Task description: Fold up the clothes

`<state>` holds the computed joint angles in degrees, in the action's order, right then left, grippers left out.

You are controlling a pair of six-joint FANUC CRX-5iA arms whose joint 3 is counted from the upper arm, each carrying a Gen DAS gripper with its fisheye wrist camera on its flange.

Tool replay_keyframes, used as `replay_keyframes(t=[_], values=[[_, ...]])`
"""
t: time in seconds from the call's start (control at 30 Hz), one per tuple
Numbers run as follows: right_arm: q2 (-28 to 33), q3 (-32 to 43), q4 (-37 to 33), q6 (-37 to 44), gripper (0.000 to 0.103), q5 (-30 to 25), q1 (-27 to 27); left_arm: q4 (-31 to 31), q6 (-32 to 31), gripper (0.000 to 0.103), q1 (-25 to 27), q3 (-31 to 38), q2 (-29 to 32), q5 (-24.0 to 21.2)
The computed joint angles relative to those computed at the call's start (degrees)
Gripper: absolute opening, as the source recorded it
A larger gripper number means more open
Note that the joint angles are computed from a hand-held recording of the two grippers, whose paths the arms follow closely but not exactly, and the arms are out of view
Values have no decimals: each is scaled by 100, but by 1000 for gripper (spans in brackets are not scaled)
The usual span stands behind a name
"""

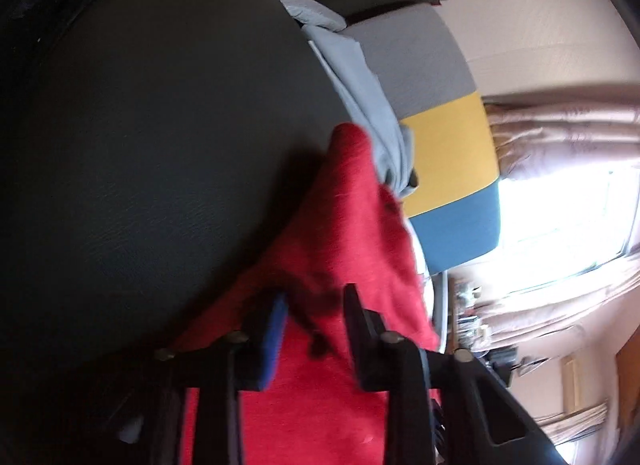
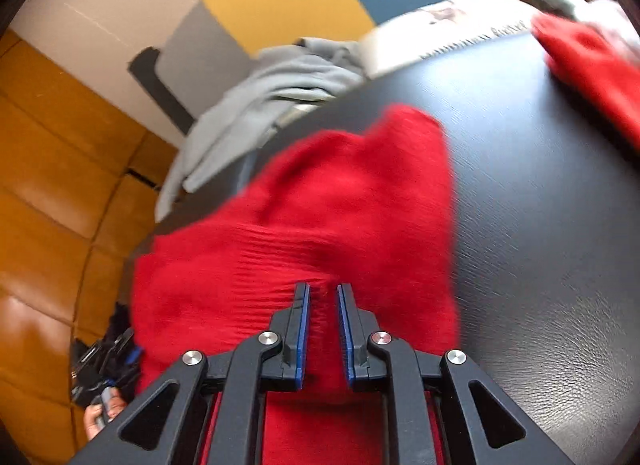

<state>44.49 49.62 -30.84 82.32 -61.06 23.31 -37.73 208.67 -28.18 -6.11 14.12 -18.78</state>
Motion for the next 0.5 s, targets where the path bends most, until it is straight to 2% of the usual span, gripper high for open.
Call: replay_keyframes(t=[0.07, 0.13, 0.17, 0.2, 0.27, 0.33, 0.37, 0.43, 0.5], values=[[-79, -165, 35, 158, 12, 71, 1, 482, -746, 10, 30, 13, 17, -251], [-176, -282, 409, 297, 11, 79, 102, 753, -1309, 10, -5, 82, -35, -637], [-218, -330, 538, 291, 11, 100, 131, 819, -1522, 6, -40, 138, -56, -857], [-320, -455, 728, 314, 11, 197, 172, 585, -1518, 6, -167, 263, -105, -1127], [-504, -686, 1004, 330, 12, 444, 247, 15, -1433, 13, -443, 488, -210, -1545], [-681, -913, 1291, 325, 17, 694, 322, -335, -1462, 21, -579, 693, -236, -1647], [-749, -975, 1263, 424, 17, 840, 342, -367, -1601, 25, -571, 807, -200, -1636], [-819, -859, 613, 947, 18, 860, 288, -208, -2158, 30, -496, 1099, -27, -1625], [-701, -633, 594, 1182, 23, 742, 449, 57, -2837, 34, -418, 1462, 244, -1774]])
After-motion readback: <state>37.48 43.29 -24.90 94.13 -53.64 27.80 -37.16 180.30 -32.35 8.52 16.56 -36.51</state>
